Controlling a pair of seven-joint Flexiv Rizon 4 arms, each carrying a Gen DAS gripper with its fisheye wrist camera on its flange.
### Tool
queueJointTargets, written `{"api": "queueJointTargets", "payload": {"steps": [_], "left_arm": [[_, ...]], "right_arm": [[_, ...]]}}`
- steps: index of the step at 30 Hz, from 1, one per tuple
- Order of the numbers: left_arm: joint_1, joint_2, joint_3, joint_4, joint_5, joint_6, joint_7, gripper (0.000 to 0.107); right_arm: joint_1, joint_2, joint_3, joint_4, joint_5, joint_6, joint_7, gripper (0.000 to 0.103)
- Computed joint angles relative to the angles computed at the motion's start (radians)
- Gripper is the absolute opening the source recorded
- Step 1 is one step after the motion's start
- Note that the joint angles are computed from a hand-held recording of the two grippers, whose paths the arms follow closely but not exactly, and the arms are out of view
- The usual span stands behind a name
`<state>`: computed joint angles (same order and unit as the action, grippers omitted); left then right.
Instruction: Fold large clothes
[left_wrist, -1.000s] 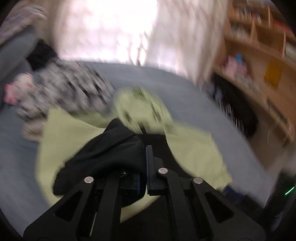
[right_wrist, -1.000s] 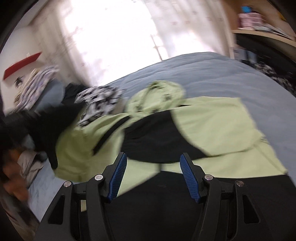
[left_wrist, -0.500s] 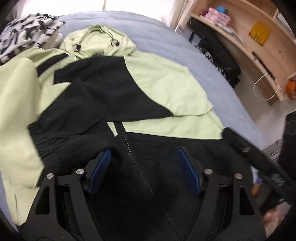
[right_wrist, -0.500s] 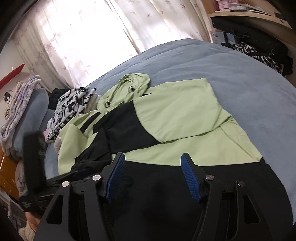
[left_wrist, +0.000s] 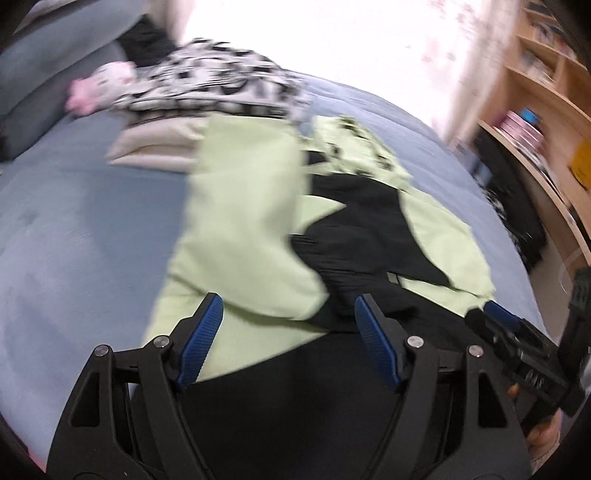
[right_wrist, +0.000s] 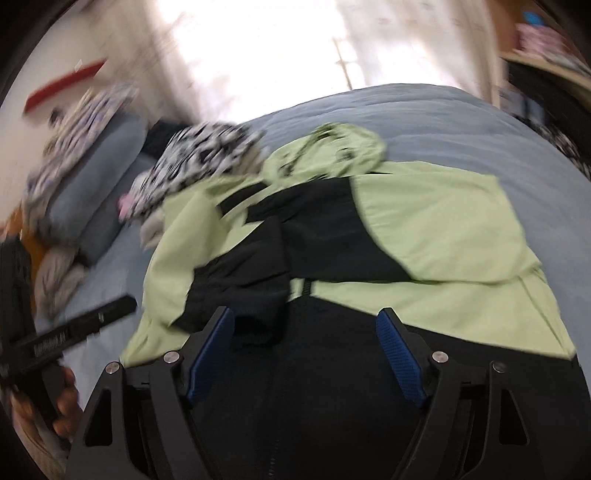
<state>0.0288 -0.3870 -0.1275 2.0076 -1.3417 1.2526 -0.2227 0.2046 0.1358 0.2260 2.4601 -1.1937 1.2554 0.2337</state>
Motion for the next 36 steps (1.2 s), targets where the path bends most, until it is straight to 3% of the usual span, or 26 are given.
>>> {"api": "queueJointTargets", "payload": {"steps": [7, 13, 15, 16, 17, 20, 22, 25, 27, 28, 29, 31, 33, 36], "left_arm": [[0.058, -0.060, 0.004, -0.042, 0.045, -0.014, -0.084, 0.071], [0.083, -0.083, -0.007, -0.051, 0.070, -0.021, -0.104, 0.071], [0.091, -0.089, -0.009, -0.054, 0.082, -0.025, -0.115, 0.071], [0.095, -0.090, -0.011, -0.055, 0.086, -0.026, -0.121, 0.071], [0.097, -0.088, -0.014, -0.055, 0.085, -0.025, -0.124, 0.071], [0.101, -0.082, -0.028, -0.051, 0.048, -0.009, -0.092, 0.071], [0.094, -0.076, -0.034, -0.047, 0.014, 0.010, -0.063, 0.071], [0.082, -0.068, -0.034, -0.045, -0.041, 0.018, -0.017, 0.071], [0.071, -0.066, -0.025, -0.045, -0.050, 0.012, -0.006, 0.071], [0.066, -0.067, -0.020, -0.046, -0.047, 0.008, -0.006, 0.071], [0.060, -0.070, -0.014, -0.046, -0.034, 0.005, -0.013, 0.071], [0.055, -0.076, -0.006, -0.050, 0.001, -0.001, -0.034, 0.071], [0.059, -0.085, -0.006, -0.061, 0.036, -0.008, -0.047, 0.071], [0.068, -0.117, -0.012, -0.114, 0.107, -0.002, -0.070, 0.071]], "right_arm": [[0.138, -0.193, 0.008, -0.168, 0.112, -0.168, -0.380, 0.081], [0.266, -0.365, -0.038, -0.322, 0.108, -0.416, -0.613, 0.079], [0.297, -0.414, -0.051, -0.372, 0.101, -0.469, -0.702, 0.051], [0.313, -0.438, -0.053, -0.402, 0.124, -0.503, -0.760, 0.018], [0.328, -0.450, -0.062, -0.424, 0.118, -0.525, -0.782, 0.010], [0.334, -0.413, -0.096, -0.431, 0.002, -0.489, -0.702, 0.008], [0.309, -0.342, -0.110, -0.413, -0.107, -0.447, -0.541, 0.008], [0.221, -0.179, -0.112, -0.329, -0.305, -0.416, -0.127, 0.008], [0.163, -0.088, -0.092, -0.249, -0.267, -0.442, 0.069, 0.010], [0.143, -0.069, -0.080, -0.222, -0.188, -0.445, 0.094, 0.024], [0.122, -0.057, -0.074, -0.181, -0.043, -0.431, 0.086, 0.055], [0.085, -0.058, -0.068, -0.114, 0.189, -0.346, 0.035, 0.078], [0.042, -0.056, -0.070, -0.037, 0.295, -0.200, 0.020, 0.078], [-0.018, -0.050, -0.071, 0.022, 0.296, -0.089, 0.025, 0.078]]}}
